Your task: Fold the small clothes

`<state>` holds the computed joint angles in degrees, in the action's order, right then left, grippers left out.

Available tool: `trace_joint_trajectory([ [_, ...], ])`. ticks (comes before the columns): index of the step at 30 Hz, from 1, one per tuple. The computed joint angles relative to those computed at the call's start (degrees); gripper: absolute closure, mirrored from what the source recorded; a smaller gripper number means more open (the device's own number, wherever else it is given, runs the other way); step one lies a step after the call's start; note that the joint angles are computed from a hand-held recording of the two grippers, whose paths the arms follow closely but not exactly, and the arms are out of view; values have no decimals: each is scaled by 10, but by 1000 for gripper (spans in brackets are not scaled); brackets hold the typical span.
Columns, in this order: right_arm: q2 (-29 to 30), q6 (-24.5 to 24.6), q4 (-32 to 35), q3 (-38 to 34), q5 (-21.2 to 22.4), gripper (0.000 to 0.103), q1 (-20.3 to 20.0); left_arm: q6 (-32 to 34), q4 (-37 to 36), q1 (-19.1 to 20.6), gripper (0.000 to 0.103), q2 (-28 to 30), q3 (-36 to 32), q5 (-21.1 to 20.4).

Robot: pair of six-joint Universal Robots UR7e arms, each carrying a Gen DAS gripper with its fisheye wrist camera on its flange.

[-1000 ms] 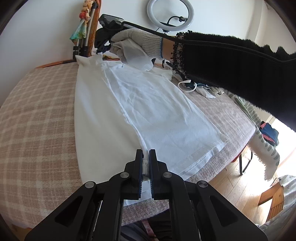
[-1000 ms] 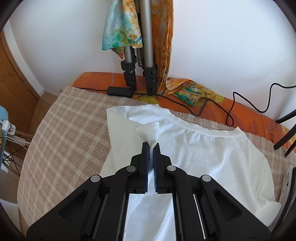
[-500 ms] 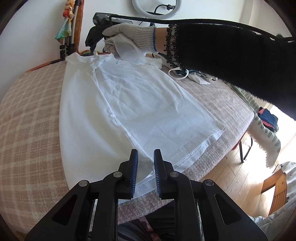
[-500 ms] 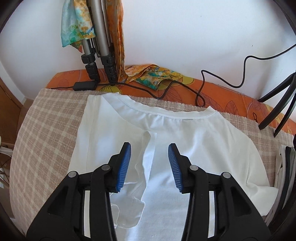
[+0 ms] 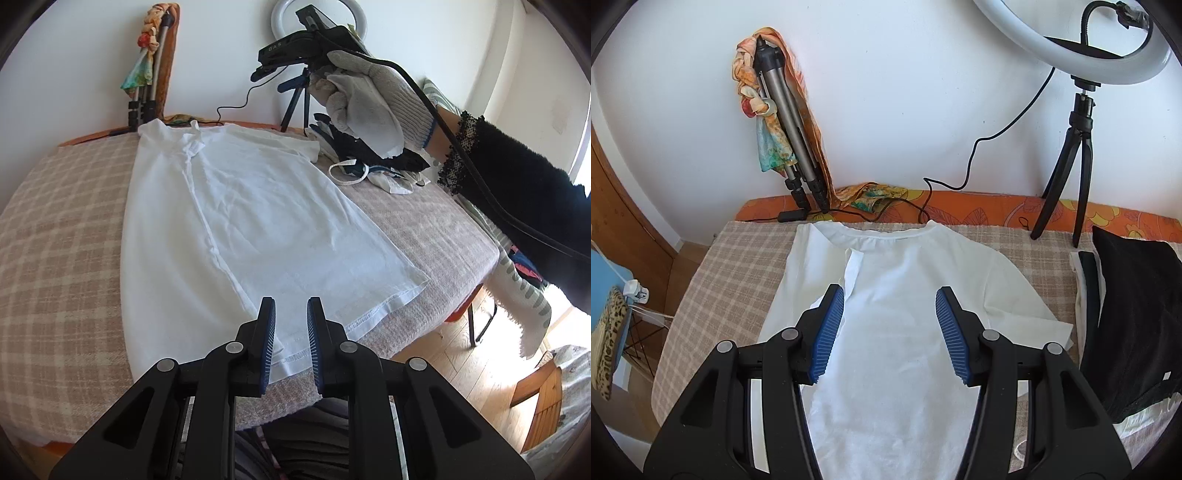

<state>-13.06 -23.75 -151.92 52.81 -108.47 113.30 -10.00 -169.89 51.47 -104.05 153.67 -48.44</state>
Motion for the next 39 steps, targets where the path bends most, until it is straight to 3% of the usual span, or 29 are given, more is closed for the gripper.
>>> trace_joint_trajectory([
  [6,-115,-12,-63,153,19,48,-28,-1,-35,-20,83,68,-8,-15],
  [14,-204,-7,-82,245,32,48,-74,29,-92,-29,81,199,-43,-52],
  [15,-212,-6,-81,252,36,48,-80,35,-100,-31,80,216,-47,-53],
  [17,-224,-2,-77,259,44,48,-91,43,-108,-34,69,244,-57,-61],
  [18,-227,0,-74,260,46,48,-96,46,-114,-35,57,259,-63,-63],
  [19,-230,0,-72,262,46,48,-100,50,-124,-35,52,274,-69,-67],
  [26,-227,12,-25,248,71,48,-122,85,-151,-44,52,373,-111,-32],
  [33,-197,29,39,212,103,48,-133,96,-188,-32,52,422,-124,-7],
  [35,-185,35,59,196,114,48,-135,110,-213,-32,56,436,-125,6],
  [39,-153,53,97,150,131,48,-135,116,-228,-17,98,432,-130,-1],
])
